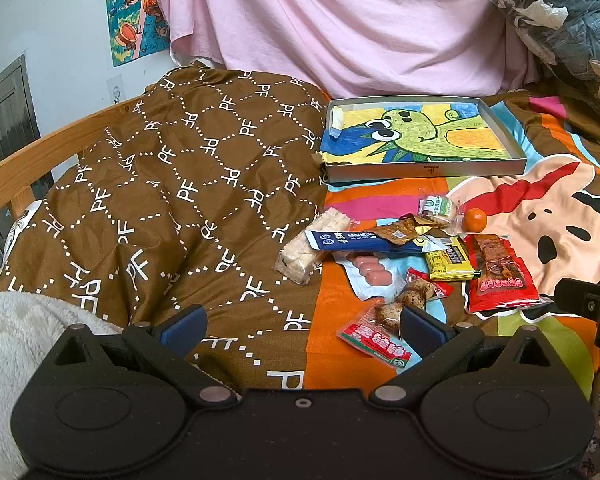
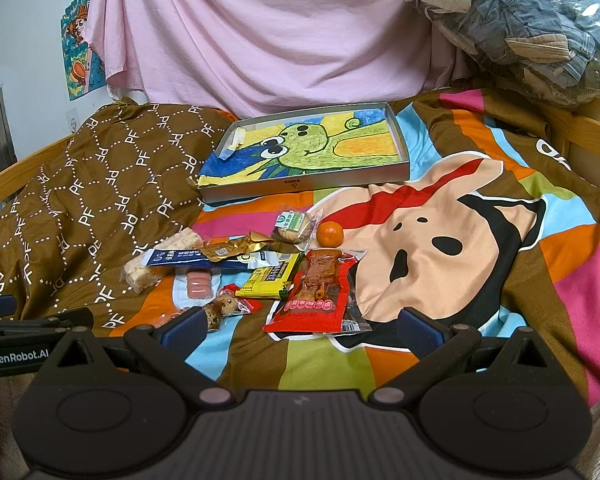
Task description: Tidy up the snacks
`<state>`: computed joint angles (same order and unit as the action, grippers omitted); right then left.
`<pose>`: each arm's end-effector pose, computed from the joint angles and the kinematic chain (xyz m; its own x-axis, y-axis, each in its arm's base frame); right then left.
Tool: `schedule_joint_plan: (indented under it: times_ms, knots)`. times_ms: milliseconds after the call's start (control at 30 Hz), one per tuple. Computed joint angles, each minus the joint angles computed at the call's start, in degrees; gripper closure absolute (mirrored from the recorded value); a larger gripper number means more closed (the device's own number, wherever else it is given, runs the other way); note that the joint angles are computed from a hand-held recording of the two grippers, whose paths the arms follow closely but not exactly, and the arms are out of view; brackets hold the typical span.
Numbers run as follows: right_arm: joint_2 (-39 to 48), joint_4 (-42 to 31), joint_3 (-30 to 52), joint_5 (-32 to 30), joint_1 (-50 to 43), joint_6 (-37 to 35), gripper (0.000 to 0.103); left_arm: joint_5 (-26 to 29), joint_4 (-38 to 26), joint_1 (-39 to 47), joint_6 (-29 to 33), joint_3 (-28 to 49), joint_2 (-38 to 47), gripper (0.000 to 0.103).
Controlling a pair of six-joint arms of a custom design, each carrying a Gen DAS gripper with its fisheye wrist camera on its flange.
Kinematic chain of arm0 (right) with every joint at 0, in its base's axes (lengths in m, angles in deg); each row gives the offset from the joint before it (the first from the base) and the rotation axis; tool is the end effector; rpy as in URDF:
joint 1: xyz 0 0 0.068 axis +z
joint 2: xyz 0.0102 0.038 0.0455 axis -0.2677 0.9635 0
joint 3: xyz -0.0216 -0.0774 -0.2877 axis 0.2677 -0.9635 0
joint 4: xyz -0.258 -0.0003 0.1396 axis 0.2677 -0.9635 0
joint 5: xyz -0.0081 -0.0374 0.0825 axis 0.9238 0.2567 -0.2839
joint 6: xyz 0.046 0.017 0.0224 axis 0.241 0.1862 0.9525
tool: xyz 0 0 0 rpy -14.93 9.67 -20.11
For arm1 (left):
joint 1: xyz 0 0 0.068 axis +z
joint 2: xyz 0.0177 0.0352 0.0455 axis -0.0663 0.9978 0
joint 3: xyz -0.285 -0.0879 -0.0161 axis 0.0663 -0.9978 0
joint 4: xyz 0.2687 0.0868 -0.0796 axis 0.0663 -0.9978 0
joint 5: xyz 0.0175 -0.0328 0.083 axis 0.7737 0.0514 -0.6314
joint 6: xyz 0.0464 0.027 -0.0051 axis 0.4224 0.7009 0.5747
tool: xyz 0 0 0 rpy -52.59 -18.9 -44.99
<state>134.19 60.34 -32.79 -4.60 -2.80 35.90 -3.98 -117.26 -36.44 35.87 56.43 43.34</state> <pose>0.2010 0.0525 0.2043 -0.5369 -0.1112 -0.8363 -0.3693 0.9222 0.1145 0.1331 -0.0548 0.2063 -0.5393 -0.1604 -0.8267 -0.4066 0.9093 0.0889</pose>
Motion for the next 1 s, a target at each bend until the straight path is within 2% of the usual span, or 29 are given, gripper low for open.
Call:
schedule_joint_plan:
  times_ms: [467,700,867,1000]
  knots:
    - [-0.1,-0.2,0.1,0.2,0.2,0.1,0.000,0.3,0.6,-0.3,-0.5,-0.1,0.6,0.001]
    - [1.8,-0.6,0.9,-0.5,-0.3,0.5,0.000,2.7,1.2,2.6,1.7,0.6,1.2,0.001]
    - [3.6,0.7,1.8,-2.6,-1.6,2.7,0.000,7.4,3.0,7.5,7.0,1.7,1.8,0.001]
    - [5.0,2.5,2.4,-2.4,-1.7,2.4,0.000,11.8,7.6,13.1,17.2,3.0,2.9,0.001]
